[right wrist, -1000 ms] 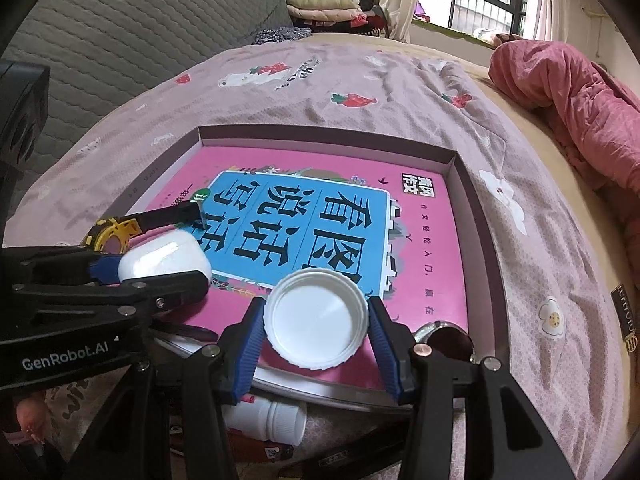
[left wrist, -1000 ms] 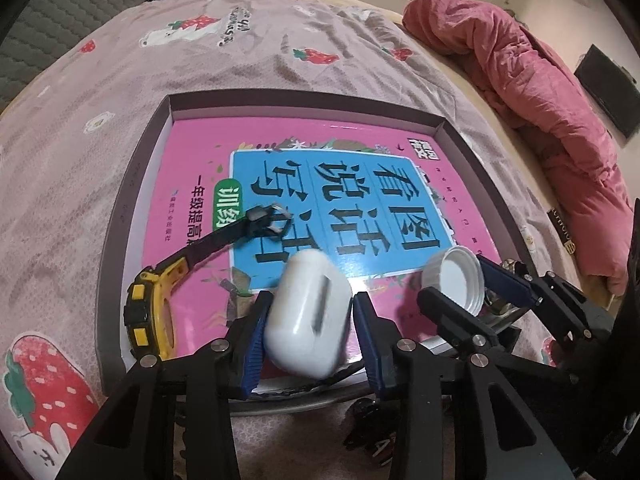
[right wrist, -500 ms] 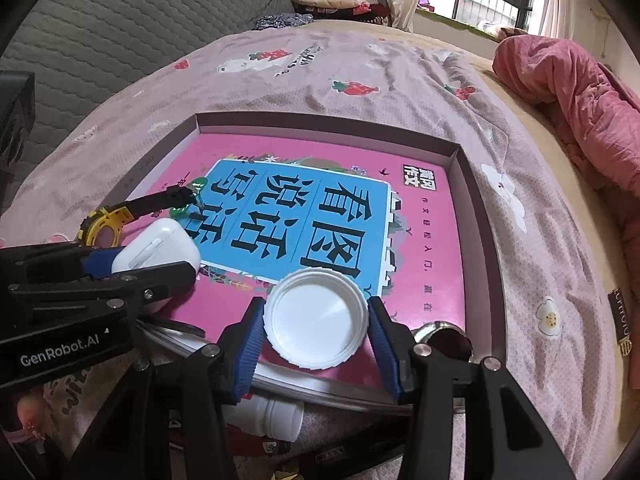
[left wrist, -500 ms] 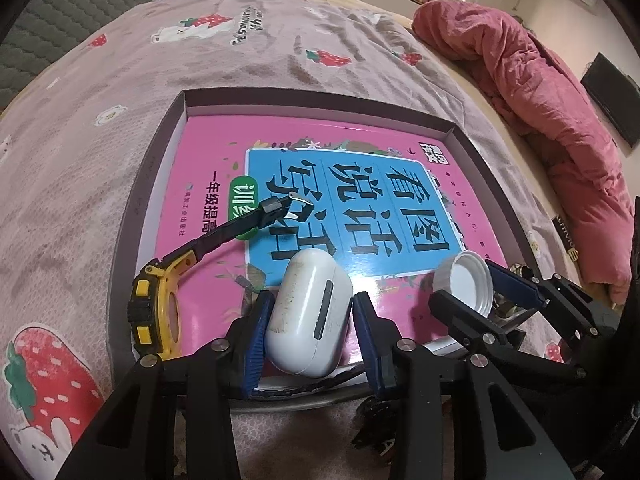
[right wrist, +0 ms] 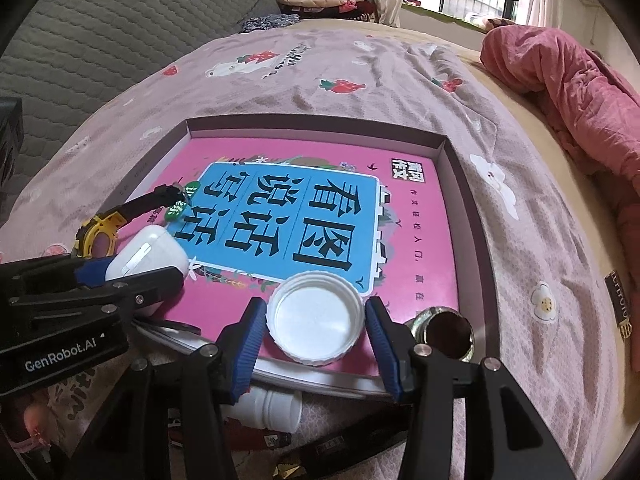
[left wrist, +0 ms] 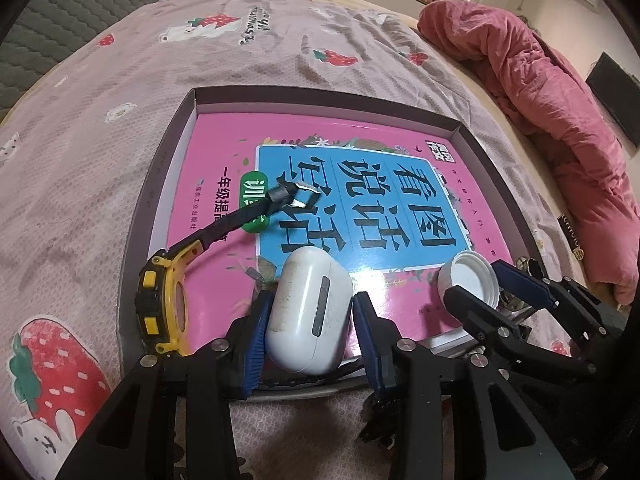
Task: Organize rigid objects
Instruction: 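Lower the earbud case onto the book with the left gripper while the right lowers the cap beside it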
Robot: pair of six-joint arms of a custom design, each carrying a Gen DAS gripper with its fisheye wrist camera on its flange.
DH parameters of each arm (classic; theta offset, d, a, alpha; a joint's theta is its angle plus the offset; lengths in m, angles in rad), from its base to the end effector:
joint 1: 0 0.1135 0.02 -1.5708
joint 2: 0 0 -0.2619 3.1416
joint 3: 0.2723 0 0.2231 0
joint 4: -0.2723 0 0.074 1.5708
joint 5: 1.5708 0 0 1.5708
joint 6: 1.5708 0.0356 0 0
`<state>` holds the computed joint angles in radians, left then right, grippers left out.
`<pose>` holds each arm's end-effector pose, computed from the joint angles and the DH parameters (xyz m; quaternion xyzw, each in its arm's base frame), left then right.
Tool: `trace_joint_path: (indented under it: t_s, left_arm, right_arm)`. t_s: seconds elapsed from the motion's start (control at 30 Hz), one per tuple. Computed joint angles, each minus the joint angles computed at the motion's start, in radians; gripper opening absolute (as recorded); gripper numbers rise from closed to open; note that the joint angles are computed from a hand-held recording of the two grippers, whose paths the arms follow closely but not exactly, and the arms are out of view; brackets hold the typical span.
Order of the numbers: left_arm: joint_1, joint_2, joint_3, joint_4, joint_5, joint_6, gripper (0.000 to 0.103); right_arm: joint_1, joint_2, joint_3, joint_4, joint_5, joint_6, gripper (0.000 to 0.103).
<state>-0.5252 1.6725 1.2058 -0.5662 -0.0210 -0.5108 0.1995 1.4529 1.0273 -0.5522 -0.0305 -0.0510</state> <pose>0.2787 -0.1606 0.2368 0.0042 0.9640 -0.1228 0.2359 0.2653 0.0548 0.2486 -0.1239 0.9482 0.0362 0.2903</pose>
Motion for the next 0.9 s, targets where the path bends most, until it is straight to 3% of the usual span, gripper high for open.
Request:
trace_joint_path:
  t_s: [0.4,0.57,0.7,0.9]
  left_arm:
    - [-0.001,-0.018,-0.016,-0.006,-0.019,-0.006,0.042]
    - [0.000,-0.023,-0.011,-0.019,-0.025,-0.011,0.043]
    - [0.001,-0.033,-0.009,-0.030,-0.030,-0.012,0.050]
    - [-0.001,-0.056,-0.025,-0.032,-0.030,-0.021,0.050]
  right_arm:
    - [-0.060,-0.176,-0.077,0.046,-0.037,0.042,0.059]
    - [-0.082,-0.199,-0.072,0.023,-0.045,0.043,0.059]
    - [-0.102,-0.206,-0.070,0.012,-0.063,0.045,0.059]
    - [-0.111,-0.228,-0.072,0.001,-0.069,0.038,0.059]
